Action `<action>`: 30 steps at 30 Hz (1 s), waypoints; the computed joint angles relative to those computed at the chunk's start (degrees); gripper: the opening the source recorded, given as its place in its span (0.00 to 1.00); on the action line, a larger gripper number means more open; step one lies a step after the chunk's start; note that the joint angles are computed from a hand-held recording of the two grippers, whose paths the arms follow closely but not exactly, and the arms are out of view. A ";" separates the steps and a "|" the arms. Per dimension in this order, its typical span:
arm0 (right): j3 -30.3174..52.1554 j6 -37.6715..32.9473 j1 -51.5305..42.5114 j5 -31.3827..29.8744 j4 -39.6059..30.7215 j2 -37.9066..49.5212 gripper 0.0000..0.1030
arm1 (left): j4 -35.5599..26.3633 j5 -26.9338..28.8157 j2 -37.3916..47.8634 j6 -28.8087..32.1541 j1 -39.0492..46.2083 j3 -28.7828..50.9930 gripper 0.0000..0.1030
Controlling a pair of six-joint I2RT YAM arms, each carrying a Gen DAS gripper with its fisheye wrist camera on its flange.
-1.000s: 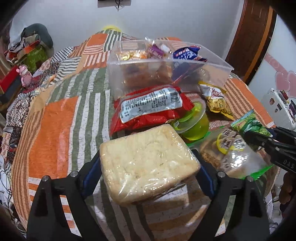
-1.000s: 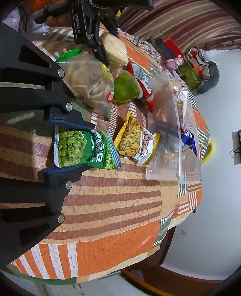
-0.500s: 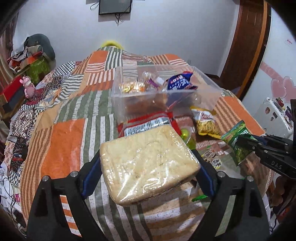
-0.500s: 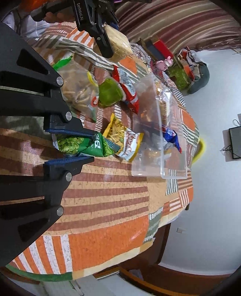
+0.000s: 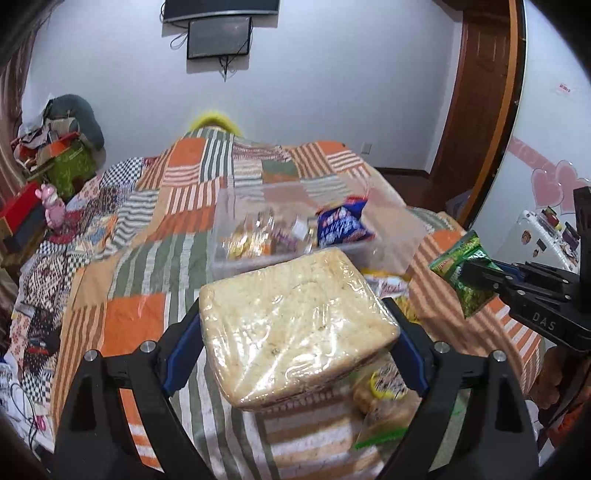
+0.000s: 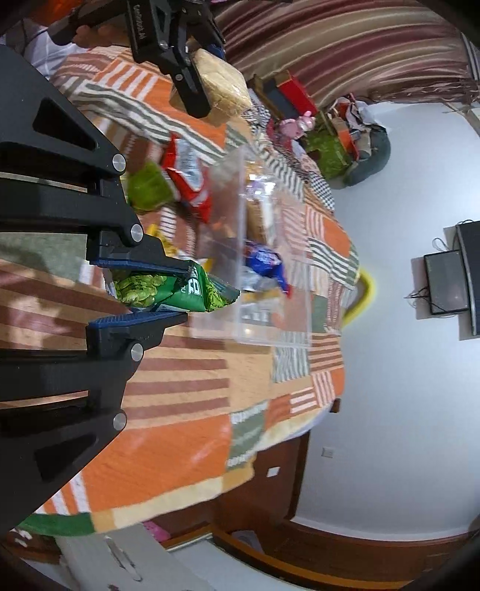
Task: Organize snacks
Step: 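Carry the bread pack and pea bag over the clear box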
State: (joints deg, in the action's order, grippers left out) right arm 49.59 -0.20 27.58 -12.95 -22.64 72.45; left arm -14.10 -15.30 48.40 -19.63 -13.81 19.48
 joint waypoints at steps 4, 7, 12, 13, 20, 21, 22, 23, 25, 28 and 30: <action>2.99 0.34 -0.36 0.06 1.41 2.24 0.17 | 2.12 1.55 3.23 1.91 1.84 3.28 0.87; 5.28 0.72 -0.25 0.39 2.48 4.17 0.17 | 4.35 2.35 6.75 2.86 3.04 5.78 0.87; 9.11 0.76 -0.08 0.65 4.48 8.30 0.17 | 8.28 3.88 14.46 4.72 4.91 10.60 0.87; 9.65 0.79 0.03 0.76 4.82 8.98 0.17 | 8.88 3.70 15.69 5.05 4.98 11.33 0.87; 13.51 1.48 1.00 1.55 7.00 14.86 0.17 | 13.15 5.02 26.76 7.68 6.62 17.64 0.87; 14.10 1.56 1.10 1.63 7.26 15.85 0.17 | 13.64 5.15 28.19 8.10 6.92 18.42 0.87; 14.53 1.66 1.24 1.89 7.51 16.59 0.17 | 14.25 5.28 30.03 8.61 7.28 19.42 0.87; 15.17 1.80 1.40 2.15 7.67 17.56 0.17 | 14.73 5.52 31.79 9.00 7.69 20.41 0.87; 16.74 2.04 1.50 2.22 7.78 19.68 0.17 | 15.36 6.00 35.10 9.40 8.37 22.40 0.87; 18.71 2.29 1.47 2.56 8.05 22.75 0.17 | 15.95 6.74 40.25 9.89 9.42 25.82 0.87; 20.37 2.61 1.31 2.46 7.78 24.94 0.17 | 15.74 7.68 42.83 9.94 10.09 27.74 0.87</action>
